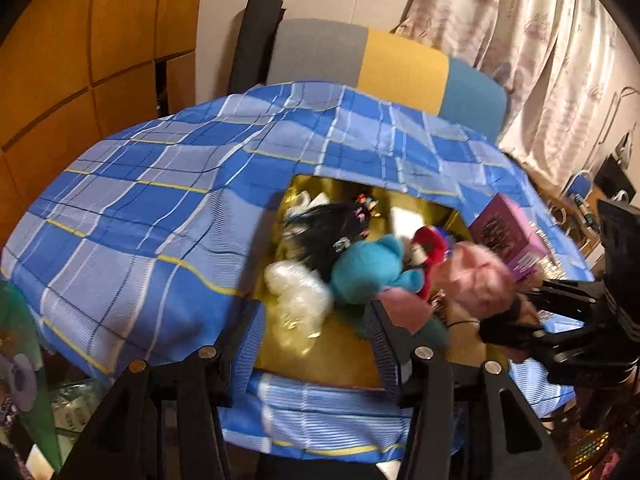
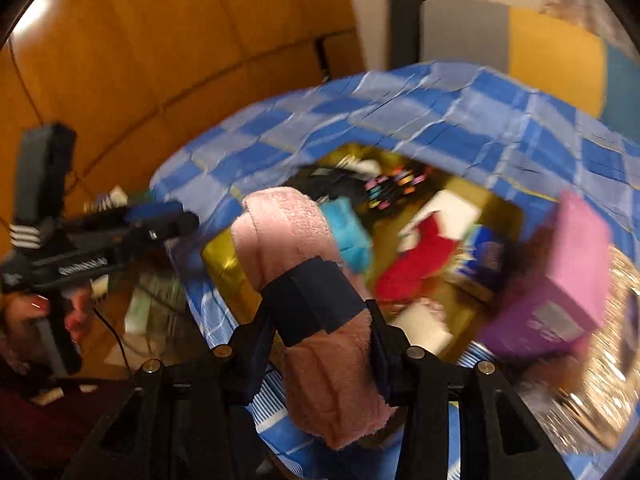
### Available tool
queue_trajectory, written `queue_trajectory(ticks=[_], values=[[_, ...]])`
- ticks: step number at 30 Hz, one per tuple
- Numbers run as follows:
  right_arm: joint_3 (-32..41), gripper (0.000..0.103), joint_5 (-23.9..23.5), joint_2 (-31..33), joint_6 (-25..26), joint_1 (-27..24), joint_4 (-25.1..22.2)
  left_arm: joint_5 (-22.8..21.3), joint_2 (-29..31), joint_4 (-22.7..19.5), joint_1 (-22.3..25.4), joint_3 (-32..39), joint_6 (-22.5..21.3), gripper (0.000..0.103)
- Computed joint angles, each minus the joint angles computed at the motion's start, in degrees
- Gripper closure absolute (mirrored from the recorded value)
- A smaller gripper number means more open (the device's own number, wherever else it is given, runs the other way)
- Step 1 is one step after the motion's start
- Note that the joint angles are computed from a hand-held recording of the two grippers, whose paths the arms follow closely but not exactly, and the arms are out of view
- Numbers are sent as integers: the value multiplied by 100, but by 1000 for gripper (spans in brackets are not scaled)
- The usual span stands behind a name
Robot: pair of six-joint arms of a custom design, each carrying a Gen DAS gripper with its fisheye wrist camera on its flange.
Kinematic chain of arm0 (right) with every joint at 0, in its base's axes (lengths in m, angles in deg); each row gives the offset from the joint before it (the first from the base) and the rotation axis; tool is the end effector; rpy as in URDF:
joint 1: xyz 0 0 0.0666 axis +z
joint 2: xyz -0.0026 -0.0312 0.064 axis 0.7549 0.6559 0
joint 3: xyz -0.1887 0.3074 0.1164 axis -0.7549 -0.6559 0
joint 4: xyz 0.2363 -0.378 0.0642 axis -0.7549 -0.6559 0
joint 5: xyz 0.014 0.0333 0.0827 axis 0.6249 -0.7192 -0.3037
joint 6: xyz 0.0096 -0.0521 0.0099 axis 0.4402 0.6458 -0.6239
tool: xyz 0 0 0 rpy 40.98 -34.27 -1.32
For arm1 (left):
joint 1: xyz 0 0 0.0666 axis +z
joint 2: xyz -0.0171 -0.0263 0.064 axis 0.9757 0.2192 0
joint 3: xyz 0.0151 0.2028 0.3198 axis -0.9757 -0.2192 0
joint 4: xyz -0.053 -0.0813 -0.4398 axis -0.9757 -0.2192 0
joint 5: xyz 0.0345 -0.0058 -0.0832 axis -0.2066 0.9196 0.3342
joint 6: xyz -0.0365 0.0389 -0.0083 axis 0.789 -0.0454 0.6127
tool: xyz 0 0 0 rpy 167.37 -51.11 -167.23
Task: Organize soft objects
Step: 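Lower the pink towel roll into the gold tray with the right tool and release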
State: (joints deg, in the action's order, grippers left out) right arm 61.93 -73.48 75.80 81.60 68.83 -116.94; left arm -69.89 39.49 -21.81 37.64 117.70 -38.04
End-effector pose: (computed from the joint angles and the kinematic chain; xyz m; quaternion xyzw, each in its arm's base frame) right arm 0.5086 0.1984 0.3701 -0.3179 0.8872 0.2194 0.2522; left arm 0.4568 -0.3636 0.3915 -0.0337 0.9347 -0.0610 0.3485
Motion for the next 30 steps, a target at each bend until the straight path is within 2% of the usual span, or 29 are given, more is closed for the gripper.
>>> queue_trajectory(ticks=[4,7,14,19,22,30], values=[[601,59,41,645,509,213,-694,-372,-78,-104,-31,-92,86,51],[945,59,73,1036,464,290,-1059,-539,-119,-185,-30,-136,222,51],[1635,58,183,1746,553,373,-1689,-368,-34,-530,19,-74,538,51],[1881,56,508,2012,659,529,-1817,-421,80,-851,-9,89,839,51],[1883,56,791,2067,604,580,-1680,-491,114,-979,-39,135,950,51],[1690,44,507,1905,253,424,-1596,-647,206,-1132,-103,276,964,51]])
